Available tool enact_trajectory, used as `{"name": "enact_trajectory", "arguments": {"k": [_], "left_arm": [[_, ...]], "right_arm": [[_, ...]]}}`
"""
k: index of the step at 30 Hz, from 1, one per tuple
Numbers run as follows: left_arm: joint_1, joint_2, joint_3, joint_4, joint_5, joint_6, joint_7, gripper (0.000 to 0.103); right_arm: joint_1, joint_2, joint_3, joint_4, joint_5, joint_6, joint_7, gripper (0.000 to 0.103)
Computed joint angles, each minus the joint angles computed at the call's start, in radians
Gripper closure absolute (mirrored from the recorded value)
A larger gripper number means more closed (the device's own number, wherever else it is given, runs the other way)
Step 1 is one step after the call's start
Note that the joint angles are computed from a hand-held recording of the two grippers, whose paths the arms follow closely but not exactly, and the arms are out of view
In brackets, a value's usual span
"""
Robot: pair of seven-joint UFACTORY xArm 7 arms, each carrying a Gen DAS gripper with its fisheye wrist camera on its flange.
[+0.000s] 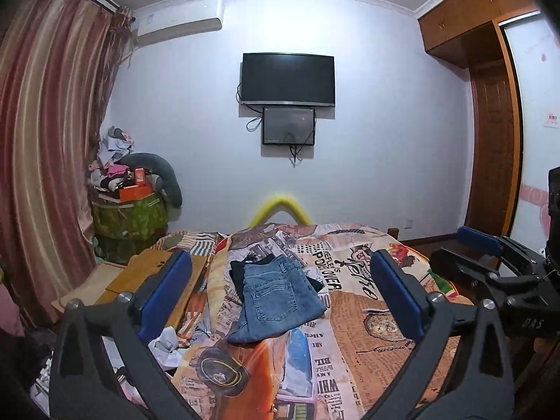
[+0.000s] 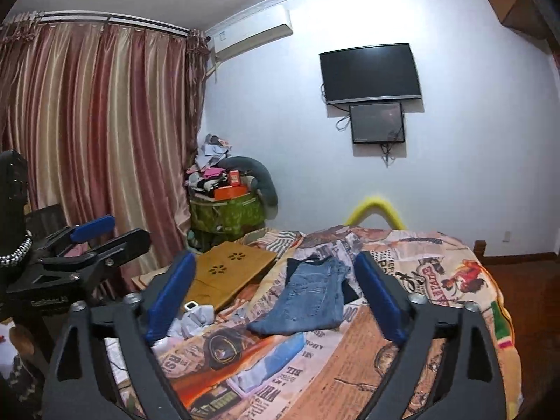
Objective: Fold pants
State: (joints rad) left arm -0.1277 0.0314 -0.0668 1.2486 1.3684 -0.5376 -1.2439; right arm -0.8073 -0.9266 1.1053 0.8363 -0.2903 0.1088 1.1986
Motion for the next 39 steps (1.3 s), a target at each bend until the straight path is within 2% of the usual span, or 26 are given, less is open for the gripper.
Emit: {"name": "enact_trajectory", "arguments": {"k": [7,11,39], "left_arm": [[-0.001,-0.019,0.000,-0.031,0.011,-0.001,0.003,0.000],[-0.002,-0.005,0.000,-0.006,0.057,0.000,-0.048,0.000],[-0.014,0.037,-0.002,0.021,0.069,0.018,-0.070,0.000]], "right_arm": [[0.028,-0.015,-0.017,-0.017,0.004,0.016,0.009,0.003],[0.035,-0.039,-0.010,-0.022,0.002,0.042,0.021,0.002],[0.066,-0.027,-0.021,-0.005,-0.037,0.123,0.028,0.001]]}}
